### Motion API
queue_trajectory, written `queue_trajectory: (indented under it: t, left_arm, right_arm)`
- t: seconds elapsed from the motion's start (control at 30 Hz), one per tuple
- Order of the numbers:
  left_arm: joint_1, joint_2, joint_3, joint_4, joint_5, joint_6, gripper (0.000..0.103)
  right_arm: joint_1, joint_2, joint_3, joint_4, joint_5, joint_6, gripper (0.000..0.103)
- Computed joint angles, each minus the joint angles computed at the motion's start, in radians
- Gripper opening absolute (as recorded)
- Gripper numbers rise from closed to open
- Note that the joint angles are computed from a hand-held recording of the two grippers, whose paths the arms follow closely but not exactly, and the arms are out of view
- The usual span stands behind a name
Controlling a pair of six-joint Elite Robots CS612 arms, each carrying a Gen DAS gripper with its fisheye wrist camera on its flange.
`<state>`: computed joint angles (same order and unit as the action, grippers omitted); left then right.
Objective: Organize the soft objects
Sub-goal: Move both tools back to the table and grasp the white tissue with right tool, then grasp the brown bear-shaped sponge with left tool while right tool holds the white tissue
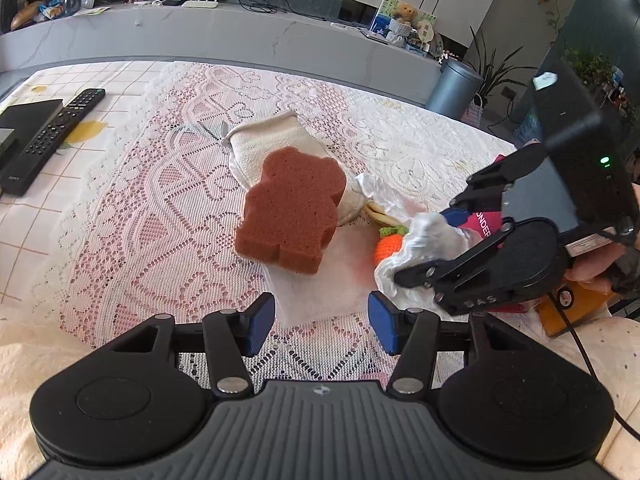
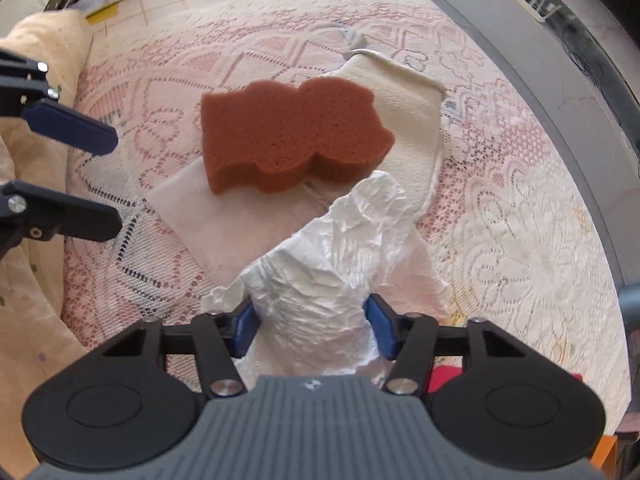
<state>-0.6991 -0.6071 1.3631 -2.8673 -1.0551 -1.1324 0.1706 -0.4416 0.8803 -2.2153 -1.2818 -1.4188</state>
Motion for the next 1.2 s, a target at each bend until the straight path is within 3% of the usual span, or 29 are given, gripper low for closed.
queue_trajectory:
  t: [0.03,0.07,0.17,0.37,0.47,0.57,0.73,0.77,0.83,0.93,1.03,1.2]
  left_arm:
    - [-0.001,0.000,0.000,-0.002,0.002,0.001,0.063]
    - [-0.002,0.001,0.000,-0.004,0.005,0.003,0.063]
    - [-0.005,0.000,-0.001,-0.005,0.011,0.016,0.063]
    - [-0.013,-0.001,-0.001,-0.018,0.017,0.052,0.063]
    - [-0.017,-0.001,-0.002,-0.023,0.014,0.072,0.063]
    - [-0.021,-0.001,-0.005,-0.024,0.002,0.090,0.062]
    - [-0.026,0.000,-0.001,-0.051,-0.034,0.087,0.061]
    - [-0.026,0.000,-0.001,-0.050,-0.038,0.080,0.061]
    - [-0.028,-0.001,-0.004,-0.033,-0.041,0.070,0.061]
    - [-0.031,-0.003,-0.011,0.006,-0.031,0.063,0.061]
    - [-0.033,-0.003,-0.022,0.048,-0.027,0.055,0.061]
    - [-0.035,-0.001,-0.035,0.092,-0.025,0.053,0.061]
  right_arm:
    - [-0.004,-0.006,0.007,-0.001,0.014,0.015,0.042]
    - [-0.009,-0.013,0.014,0.001,0.031,0.028,0.029]
    - [-0.023,-0.036,0.048,-0.013,0.083,0.080,0.013]
    - [-0.058,-0.098,0.159,-0.072,0.185,0.207,0.009]
    - [-0.081,-0.120,0.201,-0.082,0.218,0.336,0.009]
    - [-0.111,-0.129,0.213,-0.019,0.293,0.477,0.009]
    - [-0.159,-0.115,0.178,0.242,0.480,0.629,0.009]
    - [-0.162,-0.113,0.184,0.222,0.481,0.673,0.009]
    - [-0.153,-0.120,0.224,0.063,0.399,0.743,0.009]
    - [-0.141,-0.122,0.261,-0.085,0.348,0.771,0.009]
    - [-0.114,-0.126,0.317,-0.300,0.231,0.729,0.009]
    - [-0.089,-0.118,0.379,-0.487,0.096,0.563,0.009]
